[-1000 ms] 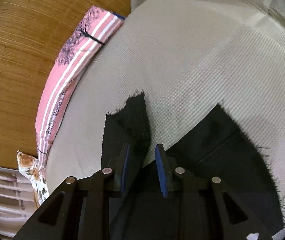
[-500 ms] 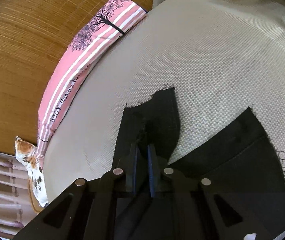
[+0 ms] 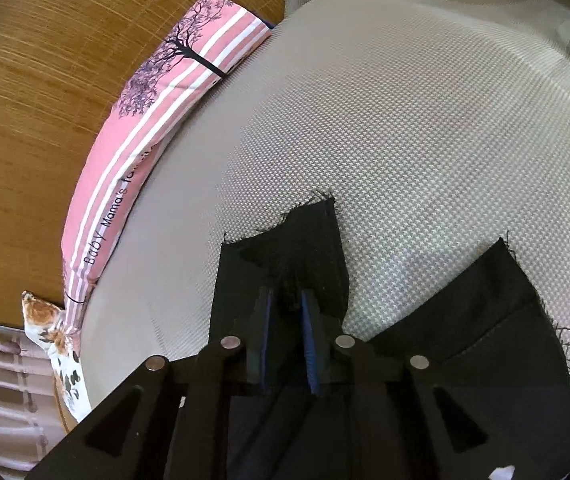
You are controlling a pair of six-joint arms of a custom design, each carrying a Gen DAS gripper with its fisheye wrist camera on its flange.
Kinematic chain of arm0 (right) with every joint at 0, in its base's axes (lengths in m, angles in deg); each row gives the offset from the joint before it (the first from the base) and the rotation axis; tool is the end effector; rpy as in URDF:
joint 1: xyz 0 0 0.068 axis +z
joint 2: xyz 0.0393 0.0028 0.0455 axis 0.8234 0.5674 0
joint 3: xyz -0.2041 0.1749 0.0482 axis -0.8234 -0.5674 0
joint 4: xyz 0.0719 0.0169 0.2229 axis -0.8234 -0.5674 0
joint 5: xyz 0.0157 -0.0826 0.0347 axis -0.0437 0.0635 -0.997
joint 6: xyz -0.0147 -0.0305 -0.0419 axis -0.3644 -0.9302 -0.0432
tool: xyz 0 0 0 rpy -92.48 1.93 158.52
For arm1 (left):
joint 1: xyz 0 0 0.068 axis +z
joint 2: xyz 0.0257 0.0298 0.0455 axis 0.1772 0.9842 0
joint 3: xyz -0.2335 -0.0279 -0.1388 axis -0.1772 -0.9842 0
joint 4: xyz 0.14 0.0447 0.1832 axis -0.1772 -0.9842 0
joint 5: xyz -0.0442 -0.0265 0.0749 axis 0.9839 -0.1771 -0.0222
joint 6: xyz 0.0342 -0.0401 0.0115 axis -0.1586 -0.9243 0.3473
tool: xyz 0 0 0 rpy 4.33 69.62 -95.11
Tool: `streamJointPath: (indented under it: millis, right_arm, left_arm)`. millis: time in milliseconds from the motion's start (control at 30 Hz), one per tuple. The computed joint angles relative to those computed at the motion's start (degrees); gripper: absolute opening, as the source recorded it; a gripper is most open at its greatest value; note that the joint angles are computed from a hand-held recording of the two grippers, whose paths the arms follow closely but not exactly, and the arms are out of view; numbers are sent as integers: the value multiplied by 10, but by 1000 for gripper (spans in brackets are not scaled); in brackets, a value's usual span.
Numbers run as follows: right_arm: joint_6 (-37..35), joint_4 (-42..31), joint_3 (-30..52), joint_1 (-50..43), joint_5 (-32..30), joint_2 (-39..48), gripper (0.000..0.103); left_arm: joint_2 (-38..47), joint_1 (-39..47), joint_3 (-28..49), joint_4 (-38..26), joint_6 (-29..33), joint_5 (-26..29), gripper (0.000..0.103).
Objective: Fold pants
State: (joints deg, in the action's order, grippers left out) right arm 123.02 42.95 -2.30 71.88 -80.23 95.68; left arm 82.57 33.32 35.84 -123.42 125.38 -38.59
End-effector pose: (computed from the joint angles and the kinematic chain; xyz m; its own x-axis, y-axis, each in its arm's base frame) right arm 0.3457 0.1174 0.2181 -0.9318 0.3177 -0.1756 0.1568 0.7885 0.5947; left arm 0.0912 0.0189 0.2462 -0.8779 0.2030 -0.4337 0.3561 0.8823 -0.3077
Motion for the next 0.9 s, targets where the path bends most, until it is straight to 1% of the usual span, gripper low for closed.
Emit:
streamJointPath:
  millis: [67,233,333,367,500,600,700,800,900]
  right_arm:
    - [-3,1,2,0,-8,5,16]
    - [-6,-3,23,12,-4,25,15]
    - [-14,-7,27,17,-2,14,6]
    - [-14,-7,24,18,2,3,5]
    - [-36,-24,-2,6,25,-84,4]
    - [-54,-56,-40,-21,38,-165,4]
    - [-69,-90,-102,-54,54,-255,4]
    - [-86,-120,-189,-96,75,-341,4]
    - [-93,-127,-267,-139,70,-381,4]
  left_arm:
    - [0,1,0,-1,1,1,16]
    - [1,2,1,-1,2,0,16]
    - [-1,-5,0,3,-8,-4,16]
    - [-3,-10,0,5,-13,-7,16]
    - [-17,-40,-2,16,-45,-20,16]
    - [-26,-62,-5,27,-69,-30,16]
    - [-39,-85,-7,35,-86,-42,16]
    - [-53,-109,-12,45,-103,-57,16]
    - [-70,-149,-18,61,-134,-81,16]
